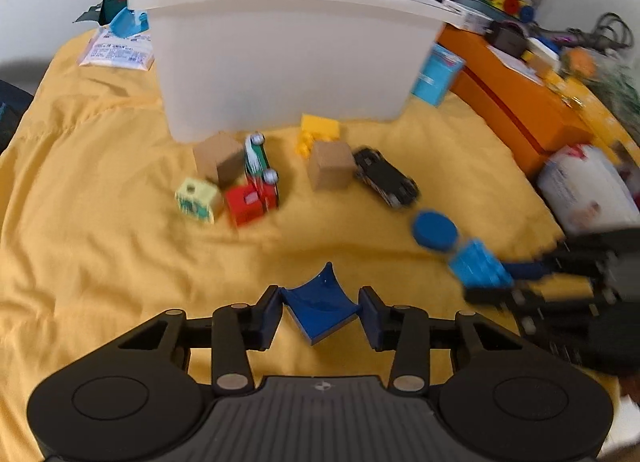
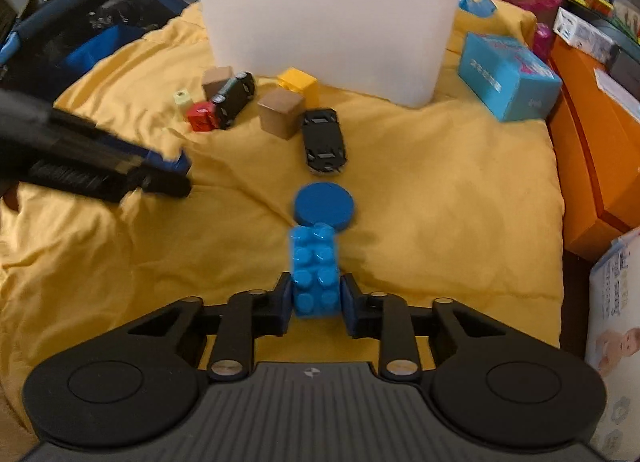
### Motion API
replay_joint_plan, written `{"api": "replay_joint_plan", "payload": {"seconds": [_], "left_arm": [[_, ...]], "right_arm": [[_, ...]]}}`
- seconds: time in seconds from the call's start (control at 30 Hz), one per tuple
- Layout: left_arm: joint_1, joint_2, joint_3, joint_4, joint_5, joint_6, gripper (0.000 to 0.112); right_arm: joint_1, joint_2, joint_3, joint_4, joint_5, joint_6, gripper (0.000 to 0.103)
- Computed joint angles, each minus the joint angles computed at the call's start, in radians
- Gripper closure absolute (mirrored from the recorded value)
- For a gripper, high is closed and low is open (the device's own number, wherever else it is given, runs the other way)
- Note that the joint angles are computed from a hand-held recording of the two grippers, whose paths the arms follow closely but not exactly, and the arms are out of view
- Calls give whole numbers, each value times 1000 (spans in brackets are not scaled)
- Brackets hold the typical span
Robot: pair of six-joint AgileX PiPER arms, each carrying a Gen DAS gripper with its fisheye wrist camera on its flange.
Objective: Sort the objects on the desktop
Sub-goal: 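Grasp the blue curved block with the left gripper while the right gripper grasps a blue brick, then carry both blue pieces over the bin and open both grippers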
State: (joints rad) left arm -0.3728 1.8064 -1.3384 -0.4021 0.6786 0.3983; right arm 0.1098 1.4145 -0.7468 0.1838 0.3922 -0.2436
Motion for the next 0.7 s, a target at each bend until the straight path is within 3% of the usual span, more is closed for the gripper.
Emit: {"api": "replay_joint_plan", "payload": {"seconds": [0.1, 0.4, 0.57, 0.7], "left_arm": [[4, -54, 74, -16, 7, 14, 67], [-17, -76, 176, -16, -82, 26, 67], [10, -101, 75, -44, -84, 48, 67], [28, -52, -128, -21, -89, 15, 67]], "right_arm": [[28, -4, 1, 19, -6, -14, 76], [81, 18, 14, 8, -24, -7, 76], [38, -13, -74, 32, 15, -72, 76], [-23, 30, -227, 40, -5, -109, 76]]}}
